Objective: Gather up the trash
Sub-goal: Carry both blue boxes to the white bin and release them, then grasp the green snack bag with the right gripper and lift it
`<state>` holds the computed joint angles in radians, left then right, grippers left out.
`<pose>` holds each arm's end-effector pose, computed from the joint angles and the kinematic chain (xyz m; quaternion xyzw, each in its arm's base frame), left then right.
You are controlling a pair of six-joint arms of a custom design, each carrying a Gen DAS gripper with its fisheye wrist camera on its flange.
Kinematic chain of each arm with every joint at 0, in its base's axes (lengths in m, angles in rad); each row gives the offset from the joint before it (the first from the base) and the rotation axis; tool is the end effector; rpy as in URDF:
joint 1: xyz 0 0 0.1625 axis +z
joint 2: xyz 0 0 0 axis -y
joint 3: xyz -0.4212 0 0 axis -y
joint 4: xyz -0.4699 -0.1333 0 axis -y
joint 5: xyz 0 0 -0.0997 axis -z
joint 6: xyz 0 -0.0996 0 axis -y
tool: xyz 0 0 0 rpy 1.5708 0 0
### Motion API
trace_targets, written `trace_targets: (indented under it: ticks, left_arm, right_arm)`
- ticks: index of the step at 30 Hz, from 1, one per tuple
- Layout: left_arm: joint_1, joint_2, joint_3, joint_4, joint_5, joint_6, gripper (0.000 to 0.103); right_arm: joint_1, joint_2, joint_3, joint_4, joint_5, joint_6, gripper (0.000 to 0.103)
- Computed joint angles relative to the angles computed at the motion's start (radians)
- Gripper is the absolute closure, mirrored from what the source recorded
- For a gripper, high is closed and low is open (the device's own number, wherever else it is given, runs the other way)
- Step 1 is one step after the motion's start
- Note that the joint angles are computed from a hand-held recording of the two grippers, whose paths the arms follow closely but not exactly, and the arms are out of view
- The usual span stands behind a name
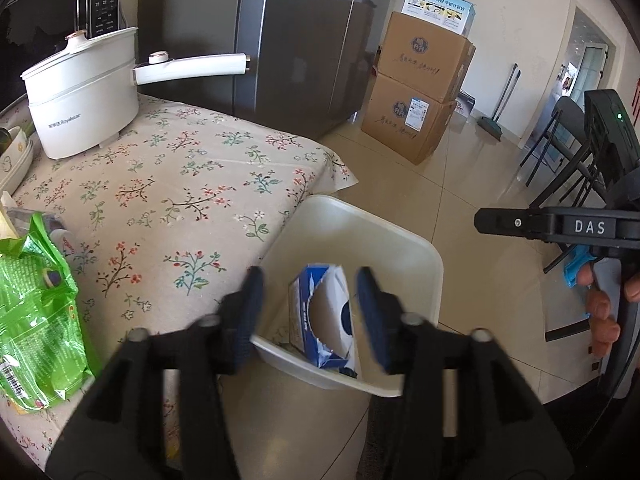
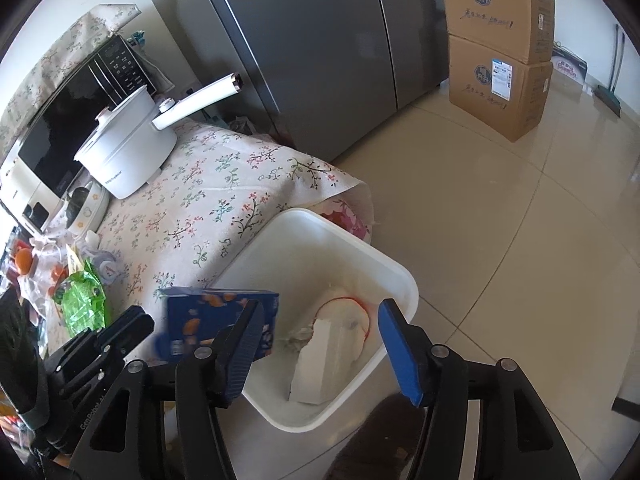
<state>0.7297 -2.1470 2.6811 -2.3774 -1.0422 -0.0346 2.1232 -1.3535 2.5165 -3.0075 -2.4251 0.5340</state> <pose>-0.0969 -0.3329 0.2205 0.3426 0.8935 -0.2285 0.1788 0.2546 -0.3022 0.1064 -0.0482 -0.9021 0.3184 0.2872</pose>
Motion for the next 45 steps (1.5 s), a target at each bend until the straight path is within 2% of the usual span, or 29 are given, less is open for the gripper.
trace_targets:
  ticks: [5, 7, 11, 19, 25, 33, 45]
  left_arm:
    - [-0.013, -0.031, 0.000, 0.042, 0.044, -0.003, 0.030]
    - [-0.014, -0.050, 0.001, 0.062, 0.065, -0.005, 0.023]
    - [-0.005, -0.086, -0.010, 0.127, 0.094, -0.012, 0.021]
    - [0.028, -0.178, -0.045, 0.265, 0.180, -0.044, 0.012]
    - [0.074, -0.253, -0.087, 0.363, 0.248, -0.061, 0.006]
    - [0.162, -0.316, -0.158, 0.428, 0.307, -0.057, 0.005]
    - [0.310, -0.355, -0.244, 0.412, 0.346, 0.016, 0.005]
  right_arm:
    - [0.010, 0.007, -0.011, 0.007, -0.007, 0.007, 0.036]
    - [0.015, 0.014, -0.018, 0.008, -0.009, 0.009, 0.036]
    - [0.026, 0.034, -0.034, 0.002, -0.014, 0.005, 0.028]
    - [0.056, 0.102, -0.093, 0.015, -0.016, 0.006, 0.023]
    - [0.081, 0.179, -0.157, 0.021, -0.004, -0.013, 0.020]
    - [0.117, 0.311, -0.268, 0.045, 0.022, -0.048, 0.019]
    - [0.150, 0.497, -0.429, 0.121, 0.077, -0.075, 0.019]
